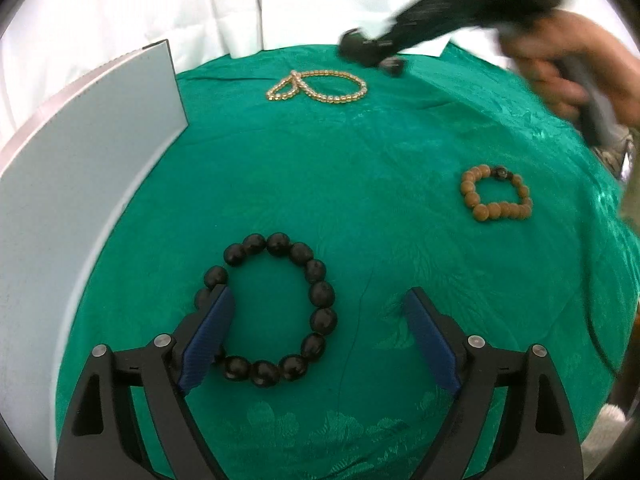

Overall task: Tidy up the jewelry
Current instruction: 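Grasp the black watch with brown strap with the right tool and lift it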

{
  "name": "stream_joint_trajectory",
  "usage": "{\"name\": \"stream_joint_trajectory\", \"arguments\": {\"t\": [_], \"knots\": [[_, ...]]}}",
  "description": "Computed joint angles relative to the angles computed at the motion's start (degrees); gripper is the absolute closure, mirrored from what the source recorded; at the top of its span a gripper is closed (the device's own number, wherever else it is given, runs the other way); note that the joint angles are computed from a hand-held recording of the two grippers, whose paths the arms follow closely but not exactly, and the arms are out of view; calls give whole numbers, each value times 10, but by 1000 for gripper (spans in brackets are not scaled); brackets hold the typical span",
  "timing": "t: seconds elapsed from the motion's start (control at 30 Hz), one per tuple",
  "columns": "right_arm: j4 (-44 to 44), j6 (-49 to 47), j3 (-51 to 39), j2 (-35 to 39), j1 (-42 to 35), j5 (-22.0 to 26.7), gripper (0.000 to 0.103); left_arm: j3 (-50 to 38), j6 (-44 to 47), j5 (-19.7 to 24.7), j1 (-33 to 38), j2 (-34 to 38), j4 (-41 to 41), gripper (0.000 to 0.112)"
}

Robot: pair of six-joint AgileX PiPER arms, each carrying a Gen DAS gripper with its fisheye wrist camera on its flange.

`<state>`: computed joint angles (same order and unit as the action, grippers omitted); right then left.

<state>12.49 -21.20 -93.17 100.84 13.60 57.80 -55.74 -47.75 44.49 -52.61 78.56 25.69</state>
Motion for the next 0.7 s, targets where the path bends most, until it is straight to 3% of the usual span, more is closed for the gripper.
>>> {"name": "stream_joint_trajectory", "arguments": {"t": [0.3,0.47,0.57,0.63,0.7], "knots": [[-20,43,286,-308,-12,55,98,2,6,-2,4,-1,-3,23],[-136,179,423,-407,89,31,97,2,17,-4,10,0,-12,20],[-149,243,468,-427,111,0,86,-1,38,2,15,-4,-34,17],[-103,227,472,-445,73,-1,59,2,94,6,34,-25,-96,17],[-25,156,472,-476,2,5,59,16,165,2,66,-74,-182,17]]}}
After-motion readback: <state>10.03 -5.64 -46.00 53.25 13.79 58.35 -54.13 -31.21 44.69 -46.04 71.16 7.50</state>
